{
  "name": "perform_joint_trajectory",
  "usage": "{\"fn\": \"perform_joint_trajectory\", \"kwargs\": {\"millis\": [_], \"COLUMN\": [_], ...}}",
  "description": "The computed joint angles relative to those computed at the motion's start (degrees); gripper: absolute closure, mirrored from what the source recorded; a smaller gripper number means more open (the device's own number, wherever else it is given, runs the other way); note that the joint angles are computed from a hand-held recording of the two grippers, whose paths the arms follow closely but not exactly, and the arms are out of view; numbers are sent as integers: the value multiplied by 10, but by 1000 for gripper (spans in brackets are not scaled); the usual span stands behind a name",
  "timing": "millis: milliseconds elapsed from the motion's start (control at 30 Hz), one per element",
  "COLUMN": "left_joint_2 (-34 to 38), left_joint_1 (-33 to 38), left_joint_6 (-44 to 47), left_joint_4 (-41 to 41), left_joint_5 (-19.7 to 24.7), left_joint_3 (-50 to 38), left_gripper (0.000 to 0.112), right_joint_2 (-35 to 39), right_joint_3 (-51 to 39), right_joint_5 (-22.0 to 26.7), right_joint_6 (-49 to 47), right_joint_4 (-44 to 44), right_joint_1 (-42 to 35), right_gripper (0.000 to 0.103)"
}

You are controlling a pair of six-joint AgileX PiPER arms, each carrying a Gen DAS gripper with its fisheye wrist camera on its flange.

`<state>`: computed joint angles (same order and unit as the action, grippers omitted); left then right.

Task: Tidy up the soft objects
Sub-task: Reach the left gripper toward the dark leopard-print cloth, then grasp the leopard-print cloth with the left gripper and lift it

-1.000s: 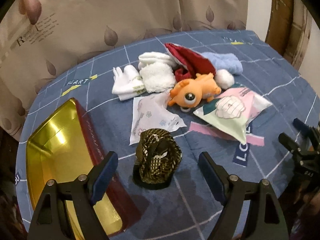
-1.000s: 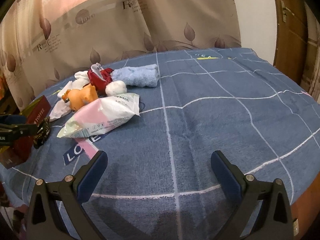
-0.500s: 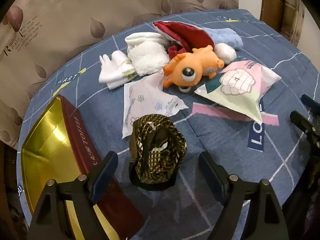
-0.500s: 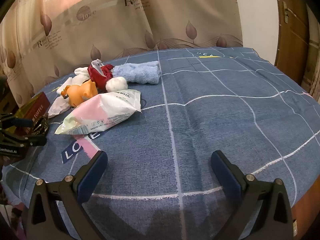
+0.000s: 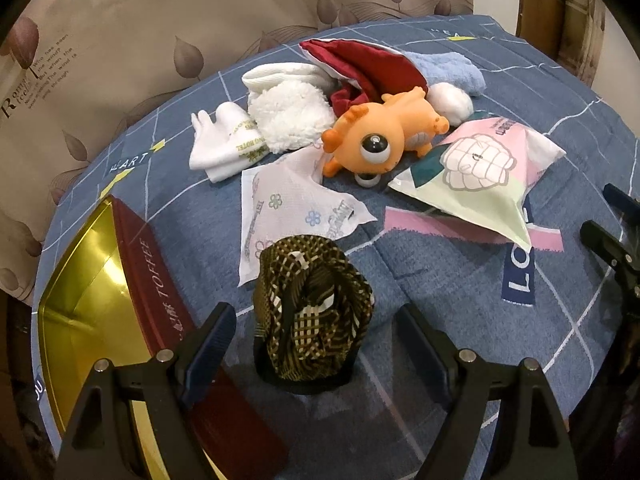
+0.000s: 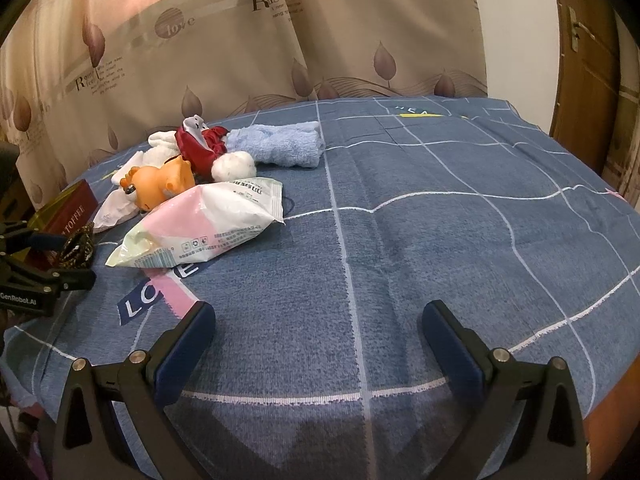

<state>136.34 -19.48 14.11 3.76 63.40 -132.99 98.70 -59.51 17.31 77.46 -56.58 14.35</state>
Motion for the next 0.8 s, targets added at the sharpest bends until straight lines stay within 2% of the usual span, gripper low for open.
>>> {"fn": "perform_joint_trajectory", "kwargs": {"millis": [167, 333, 367, 400, 433, 467, 500, 533, 600, 700, 800], "left_joint_2": [20, -9, -18, -21, -21, -25, -31, -27, -24, -32, -46], "left_joint_1": [4, 1, 0, 0, 3, 5, 2, -2, 1, 3, -1], "left_joint_6": [5, -2, -2, 0, 9, 12, 3, -11, -15, -28, -47], "left_joint_4": [-5, 0, 2, -1, -14, -27, -16, 1, -6, -6, 5], "left_joint_5": [8, -48, -61, -65, -64, -65, -77, -72, -65, -77, -89], "left_joint_3": [-32, 37, 54, 60, 61, 65, 78, 71, 61, 71, 90], "left_gripper": [27, 28, 32, 44, 50, 65, 72, 72, 80, 85, 86], "right_joint_2": [5, 10, 9, 10, 9, 10, 9, 9, 9, 9, 9], "right_joint_3": [-3, -7, -6, -7, -6, -7, -7, -7, -6, -6, -6], "right_joint_5": [4, 6, 7, 7, 7, 7, 7, 7, 6, 7, 7], "right_joint_6": [8, 15, 14, 14, 12, 12, 11, 11, 12, 14, 14], "right_joint_4": [-11, -20, -18, -19, -17, -17, -17, -16, -16, -18, -19], "right_joint_1": [1, 2, 3, 3, 3, 2, 3, 3, 3, 4, 3], "right_gripper": [0, 0, 0, 0, 0, 0, 0, 0, 0, 0, 0]}}
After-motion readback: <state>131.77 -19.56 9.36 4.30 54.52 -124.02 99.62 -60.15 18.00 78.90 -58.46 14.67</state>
